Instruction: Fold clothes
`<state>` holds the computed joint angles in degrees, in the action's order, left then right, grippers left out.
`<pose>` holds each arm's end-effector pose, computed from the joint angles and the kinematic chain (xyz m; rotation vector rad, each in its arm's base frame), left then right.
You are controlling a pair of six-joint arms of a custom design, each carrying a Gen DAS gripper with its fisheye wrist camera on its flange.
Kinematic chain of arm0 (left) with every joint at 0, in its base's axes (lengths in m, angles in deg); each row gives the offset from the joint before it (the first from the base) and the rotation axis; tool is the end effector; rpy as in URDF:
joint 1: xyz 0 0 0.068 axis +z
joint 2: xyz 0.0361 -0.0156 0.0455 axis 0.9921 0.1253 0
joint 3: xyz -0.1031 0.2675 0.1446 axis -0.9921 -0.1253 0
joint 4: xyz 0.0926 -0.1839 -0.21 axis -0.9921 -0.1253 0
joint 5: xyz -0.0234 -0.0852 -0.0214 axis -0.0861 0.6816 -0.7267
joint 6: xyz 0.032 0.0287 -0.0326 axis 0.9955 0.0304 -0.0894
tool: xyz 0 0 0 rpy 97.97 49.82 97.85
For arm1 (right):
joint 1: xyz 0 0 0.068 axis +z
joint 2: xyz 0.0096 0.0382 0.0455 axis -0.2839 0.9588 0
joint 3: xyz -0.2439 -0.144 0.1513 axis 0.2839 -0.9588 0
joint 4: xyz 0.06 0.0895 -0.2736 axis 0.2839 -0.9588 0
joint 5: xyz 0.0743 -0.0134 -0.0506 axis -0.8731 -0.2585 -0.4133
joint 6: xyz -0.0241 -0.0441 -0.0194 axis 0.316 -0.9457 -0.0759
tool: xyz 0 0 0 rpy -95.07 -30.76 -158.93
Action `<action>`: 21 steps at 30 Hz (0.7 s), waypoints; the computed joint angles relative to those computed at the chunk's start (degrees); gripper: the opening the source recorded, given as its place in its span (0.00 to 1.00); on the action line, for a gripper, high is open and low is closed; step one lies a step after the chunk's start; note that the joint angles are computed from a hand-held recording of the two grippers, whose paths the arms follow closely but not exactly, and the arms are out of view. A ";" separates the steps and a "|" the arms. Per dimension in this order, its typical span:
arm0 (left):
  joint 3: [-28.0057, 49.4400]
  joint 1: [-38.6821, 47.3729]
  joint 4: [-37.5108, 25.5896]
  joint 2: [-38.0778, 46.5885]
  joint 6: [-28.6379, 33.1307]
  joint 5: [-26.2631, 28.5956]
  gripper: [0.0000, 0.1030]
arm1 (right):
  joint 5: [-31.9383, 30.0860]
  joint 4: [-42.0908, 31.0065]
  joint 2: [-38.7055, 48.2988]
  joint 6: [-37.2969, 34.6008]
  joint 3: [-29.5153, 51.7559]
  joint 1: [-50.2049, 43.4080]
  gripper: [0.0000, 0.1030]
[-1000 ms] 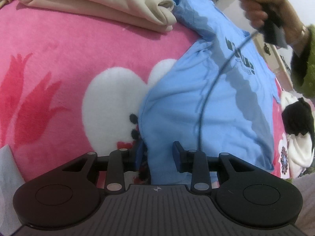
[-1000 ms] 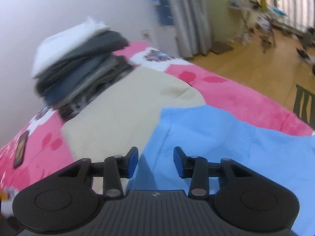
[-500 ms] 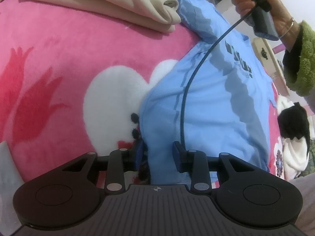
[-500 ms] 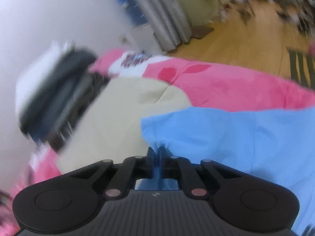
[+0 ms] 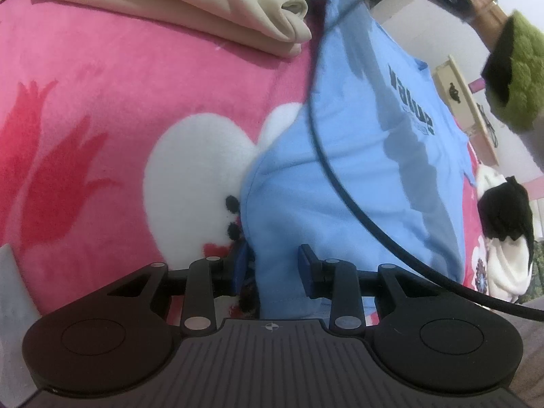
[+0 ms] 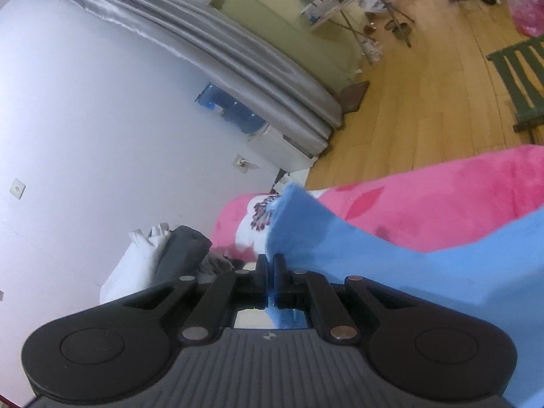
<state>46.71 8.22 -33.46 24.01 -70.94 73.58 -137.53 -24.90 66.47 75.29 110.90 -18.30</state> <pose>0.0449 -0.1418 0.1515 -0.0593 2.7192 -0.7899 0.3670 0.0165 0.2196 -0.0133 2.2900 1.2324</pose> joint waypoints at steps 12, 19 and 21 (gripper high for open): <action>-2.53 0.64 1.37 -3.93 0.16 1.40 0.31 | -8.89 -6.77 1.04 -10.75 2.79 -2.97 0.03; -3.90 1.63 2.01 -5.81 0.47 2.56 0.31 | -2.53 -11.09 5.16 -18.08 7.45 2.35 0.09; -3.79 1.44 1.87 -5.68 0.44 2.43 0.31 | 7.64 -10.85 6.01 -20.68 7.85 6.77 0.30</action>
<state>42.92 9.65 -31.60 18.33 -70.50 76.00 -129.89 -35.75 72.48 54.61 118.75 -11.53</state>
